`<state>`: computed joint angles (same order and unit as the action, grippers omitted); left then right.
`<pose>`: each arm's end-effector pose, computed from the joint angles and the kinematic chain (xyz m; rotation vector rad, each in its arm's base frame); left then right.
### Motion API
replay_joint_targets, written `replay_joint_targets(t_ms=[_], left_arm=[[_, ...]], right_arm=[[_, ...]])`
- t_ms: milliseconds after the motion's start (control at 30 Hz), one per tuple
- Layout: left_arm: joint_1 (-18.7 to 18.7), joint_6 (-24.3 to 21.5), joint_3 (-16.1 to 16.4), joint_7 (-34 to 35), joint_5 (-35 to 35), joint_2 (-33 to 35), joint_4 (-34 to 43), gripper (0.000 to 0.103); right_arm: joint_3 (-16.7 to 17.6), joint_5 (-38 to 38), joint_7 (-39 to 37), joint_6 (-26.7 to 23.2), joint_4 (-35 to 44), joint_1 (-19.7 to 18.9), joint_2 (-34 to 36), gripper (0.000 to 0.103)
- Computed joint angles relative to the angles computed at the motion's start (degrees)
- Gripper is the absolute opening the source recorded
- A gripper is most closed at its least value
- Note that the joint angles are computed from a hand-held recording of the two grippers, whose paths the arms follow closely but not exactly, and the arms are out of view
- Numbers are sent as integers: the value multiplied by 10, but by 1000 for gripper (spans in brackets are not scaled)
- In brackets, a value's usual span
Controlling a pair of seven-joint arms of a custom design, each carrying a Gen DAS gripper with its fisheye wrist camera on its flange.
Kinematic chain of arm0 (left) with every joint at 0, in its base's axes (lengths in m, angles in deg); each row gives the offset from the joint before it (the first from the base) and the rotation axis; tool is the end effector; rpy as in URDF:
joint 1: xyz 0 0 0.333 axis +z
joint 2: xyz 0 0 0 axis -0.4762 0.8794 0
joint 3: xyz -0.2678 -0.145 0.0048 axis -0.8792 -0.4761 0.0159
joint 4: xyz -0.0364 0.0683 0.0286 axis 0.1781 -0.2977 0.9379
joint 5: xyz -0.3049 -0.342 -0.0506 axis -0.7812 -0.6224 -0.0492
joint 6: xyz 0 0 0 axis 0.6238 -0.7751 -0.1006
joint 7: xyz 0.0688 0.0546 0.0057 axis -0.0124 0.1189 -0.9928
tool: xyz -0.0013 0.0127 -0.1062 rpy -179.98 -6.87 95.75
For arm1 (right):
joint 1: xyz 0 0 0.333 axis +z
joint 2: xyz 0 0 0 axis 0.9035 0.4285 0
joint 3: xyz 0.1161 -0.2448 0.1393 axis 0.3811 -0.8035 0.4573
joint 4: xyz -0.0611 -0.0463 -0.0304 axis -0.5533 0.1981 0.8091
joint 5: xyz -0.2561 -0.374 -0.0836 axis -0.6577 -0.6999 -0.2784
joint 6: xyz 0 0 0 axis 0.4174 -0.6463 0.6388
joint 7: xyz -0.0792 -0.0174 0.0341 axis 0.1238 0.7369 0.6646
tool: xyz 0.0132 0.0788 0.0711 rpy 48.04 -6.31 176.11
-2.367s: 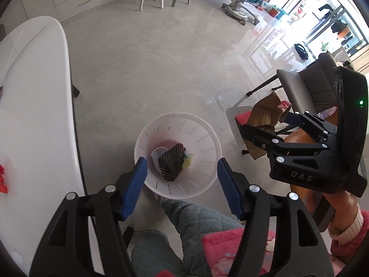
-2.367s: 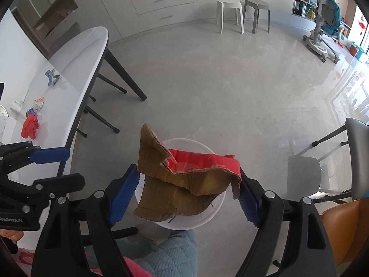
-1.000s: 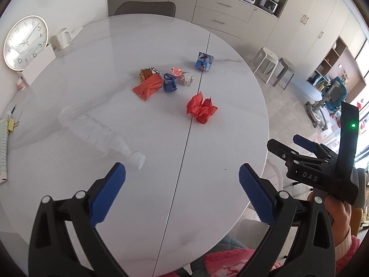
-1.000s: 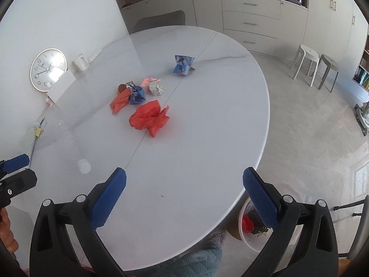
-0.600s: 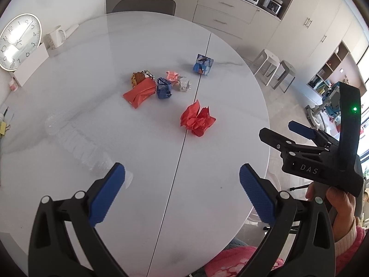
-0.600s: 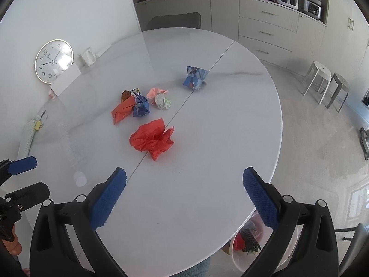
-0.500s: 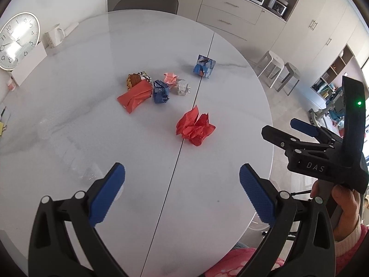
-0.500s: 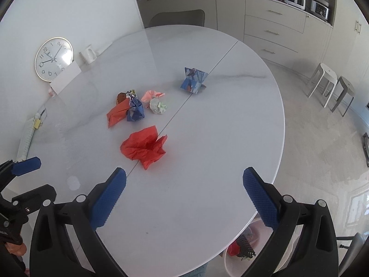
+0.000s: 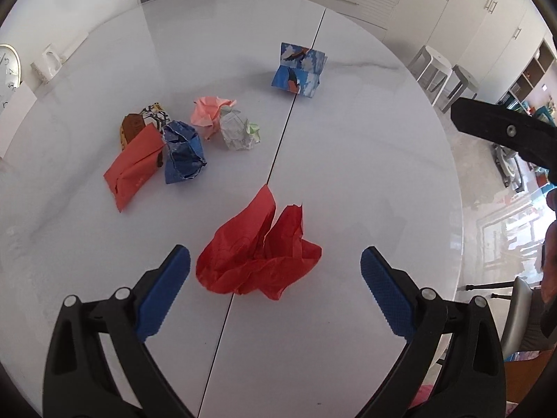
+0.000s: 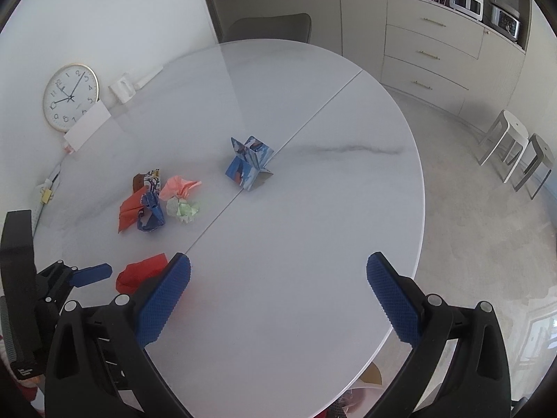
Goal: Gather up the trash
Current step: 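Move the left gripper over the crumpled red paper while the right moves toward the blue box, then grasp the crumpled red paper with the left gripper while the right grasps the blue printed box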
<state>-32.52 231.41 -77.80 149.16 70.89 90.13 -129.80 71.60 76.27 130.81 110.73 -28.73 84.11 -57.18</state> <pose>0.6294 -0.1351 0.4145 -1.8462 2.2384 -0.4989 0.6258 0.2996 0.4857 -1.9727 1.6380 -0.3871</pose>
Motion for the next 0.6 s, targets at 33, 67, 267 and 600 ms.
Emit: replay_joint_targets(t_ms=[33,67,267,600], left_arm=[[-1,-2,0,-10,11,10,7,91],[-2,-6,0,-17,20,18,16,88],[-5,-19,3,-35,30,51,44,70],[8,-21,3,23,-53,33,30,27]], right_arm=[[0,6,-7,-1,6,-2,7,101],[1,12,-14,-3,14,-3,15,101],[4,33,-40,-23,79,-8,72,101],[-4,32,65,-53,242,13,201,101]])
